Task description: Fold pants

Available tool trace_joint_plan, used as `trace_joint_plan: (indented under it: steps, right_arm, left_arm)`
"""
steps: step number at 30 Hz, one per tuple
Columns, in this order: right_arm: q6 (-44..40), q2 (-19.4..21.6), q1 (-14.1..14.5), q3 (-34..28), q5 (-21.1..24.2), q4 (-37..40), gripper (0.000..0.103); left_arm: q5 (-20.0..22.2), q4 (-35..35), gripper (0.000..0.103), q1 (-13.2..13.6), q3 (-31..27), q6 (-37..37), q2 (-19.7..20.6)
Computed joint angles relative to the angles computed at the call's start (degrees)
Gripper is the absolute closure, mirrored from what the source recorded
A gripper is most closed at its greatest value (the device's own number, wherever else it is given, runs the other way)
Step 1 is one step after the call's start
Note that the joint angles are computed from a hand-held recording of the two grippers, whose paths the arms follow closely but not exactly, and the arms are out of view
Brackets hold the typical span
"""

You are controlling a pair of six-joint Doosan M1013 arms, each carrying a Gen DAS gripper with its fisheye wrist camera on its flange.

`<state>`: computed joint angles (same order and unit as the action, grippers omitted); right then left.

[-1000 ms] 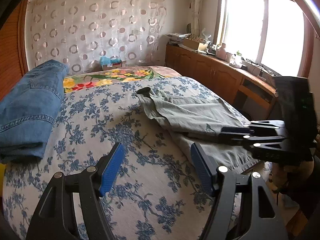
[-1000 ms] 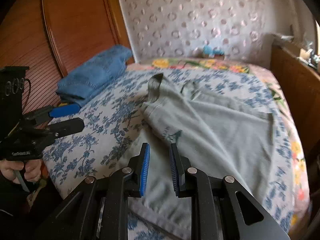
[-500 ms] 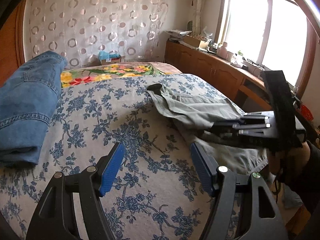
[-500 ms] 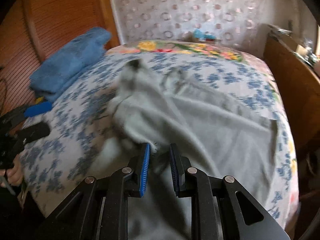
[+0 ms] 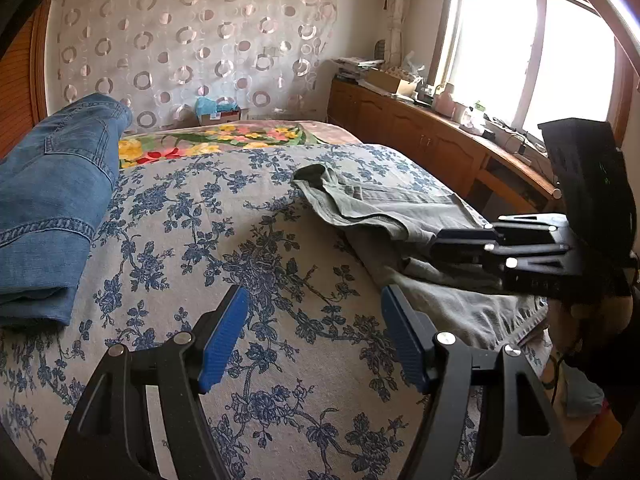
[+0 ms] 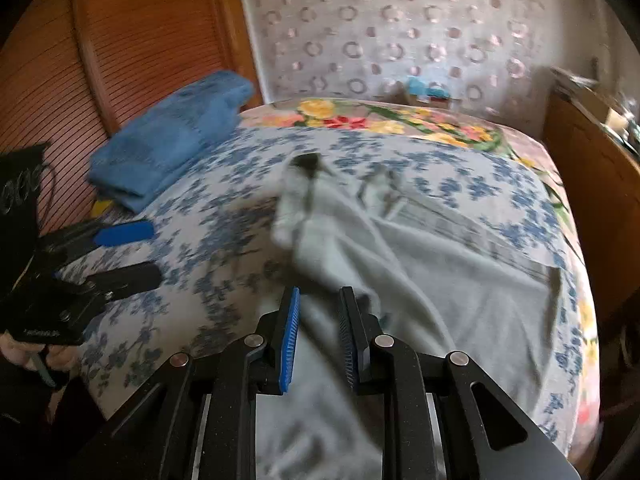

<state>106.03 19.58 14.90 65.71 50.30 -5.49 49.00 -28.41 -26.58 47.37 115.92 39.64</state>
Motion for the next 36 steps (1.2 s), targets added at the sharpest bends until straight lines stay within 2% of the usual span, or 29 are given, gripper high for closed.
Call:
trace_joint_plan:
  steps: [8, 11, 12, 13, 17, 24, 36]
  right_arm:
    - [-1.39, 3.26, 0.41, -3.37, 6.29, -2.84, 0.083]
    - [-3.47, 4.40, 0.20, -4.72, 8.08, -1.80, 0.083]
    - [-4.36, 4.68, 0.26, -5.28, 8.33, -1.81, 0.087]
    - [-5.05, 4.86, 0.09, -5.79, 8.53, -1.22, 0.098]
    - [-4.63, 4.02, -0.43, -5.02, 6.24, -1.67, 0.099]
    - [1.62, 0.95, -2.24, -1.47, 1.03, -6.77, 0.100]
    - [6.35, 1.80, -5.95, -0.02, -0.81, -11.05, 0.100]
  left_arm:
    - [-0.23, -0.35, 0.033, 0.09, 0.39, 0.42, -0.23]
    - [-0.22, -0.34, 0.033, 0.07, 0.37, 0.43, -0.20]
    - [-0.22, -0.45, 0.033, 0.09, 0.36, 0.61, -0.18]
    - [-0.21, -0.41, 0.033, 0.08, 0.33, 0.60, -0.16]
    - [0.32, -0.01, 0.033, -0.07, 0.05, 0.52, -0.14]
    - [2.07, 1.63, 0.033, -0.89, -2.55, -1.14, 1.21]
    - [5.51, 4.01, 0.033, -2.56, -7.65, -2.42, 3.81]
